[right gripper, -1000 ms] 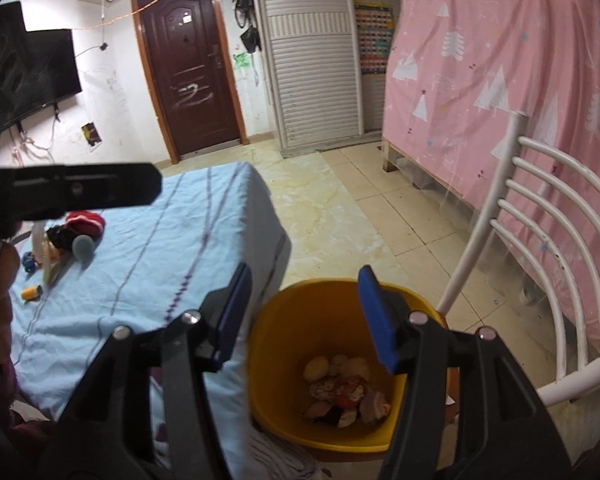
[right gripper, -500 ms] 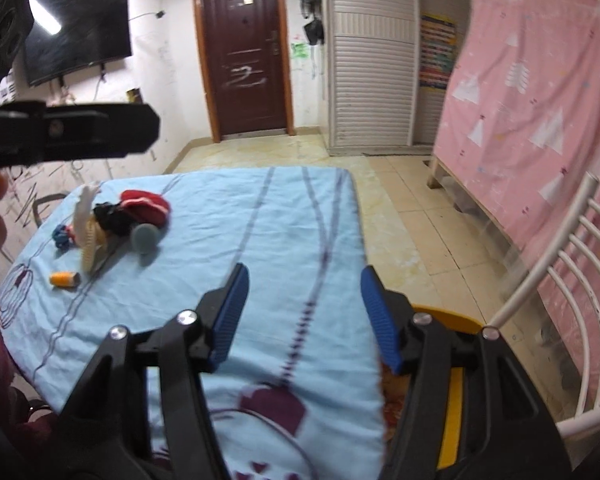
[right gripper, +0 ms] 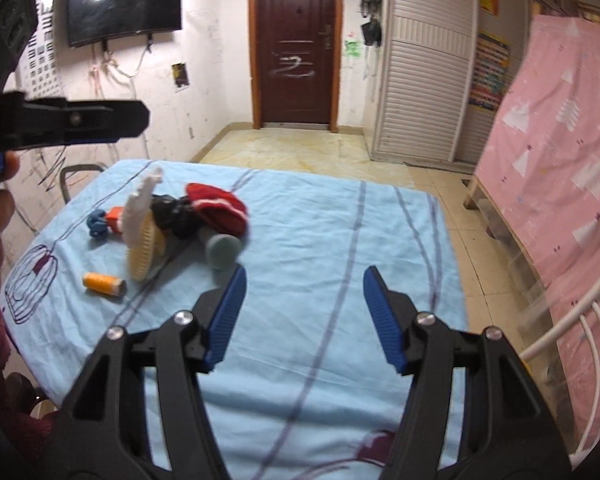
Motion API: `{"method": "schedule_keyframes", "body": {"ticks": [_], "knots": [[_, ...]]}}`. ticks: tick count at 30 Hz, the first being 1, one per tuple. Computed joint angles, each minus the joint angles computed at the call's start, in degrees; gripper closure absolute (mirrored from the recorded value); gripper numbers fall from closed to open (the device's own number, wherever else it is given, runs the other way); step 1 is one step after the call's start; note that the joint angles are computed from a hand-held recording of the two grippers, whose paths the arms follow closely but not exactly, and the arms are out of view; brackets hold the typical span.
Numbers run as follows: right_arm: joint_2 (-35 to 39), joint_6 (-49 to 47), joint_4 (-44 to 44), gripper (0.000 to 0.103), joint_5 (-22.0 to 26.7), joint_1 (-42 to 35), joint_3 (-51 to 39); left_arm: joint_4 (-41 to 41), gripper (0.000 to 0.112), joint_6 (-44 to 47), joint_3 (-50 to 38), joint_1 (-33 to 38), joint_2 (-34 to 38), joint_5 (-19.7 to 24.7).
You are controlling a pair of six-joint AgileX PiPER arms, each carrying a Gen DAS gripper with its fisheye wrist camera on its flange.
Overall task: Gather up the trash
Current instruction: 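Move both open tools back over the clutter on the bed, then grasp the blue knit ball with the left tool while the right tool grasps the white crumpled tissue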
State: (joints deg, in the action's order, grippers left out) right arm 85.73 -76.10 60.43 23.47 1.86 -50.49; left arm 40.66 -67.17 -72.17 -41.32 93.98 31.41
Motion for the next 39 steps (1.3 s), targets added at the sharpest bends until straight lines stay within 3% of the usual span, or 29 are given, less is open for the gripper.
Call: {"method": "schedule_keyframes", "body": {"ticks": [15,23,34,36,39], "knots": [[2.6,17.8,-15.3,0.045,-4.7,15.4,-5.8,1.1,0.044,-3.1,16.6,11.8,-8.7,-5.5],[5.4,26.5,-22.9,0.045,-5.7,21.0,-9.7,-4.0,0.045,3.6,20.6,17.7,-7.4,-8.0],[7.9,36.0,-31.9,0.045,-5.5,24.5,-13.1,-9.6,0.045,11.1,20.7,18.5,-1.6,-9.4],[8.3,36.6,-32.6,0.045,-5.6,25.0,-13.3,-10.3,0.048,12.1,20.1,18.2,-0.6,-8.8],[9.2,38.6,-34.7,0.045,-5.6,26.1,-14.2,-9.8,0.064,12.1,19.8,17.7,0.1,-8.0]]}}
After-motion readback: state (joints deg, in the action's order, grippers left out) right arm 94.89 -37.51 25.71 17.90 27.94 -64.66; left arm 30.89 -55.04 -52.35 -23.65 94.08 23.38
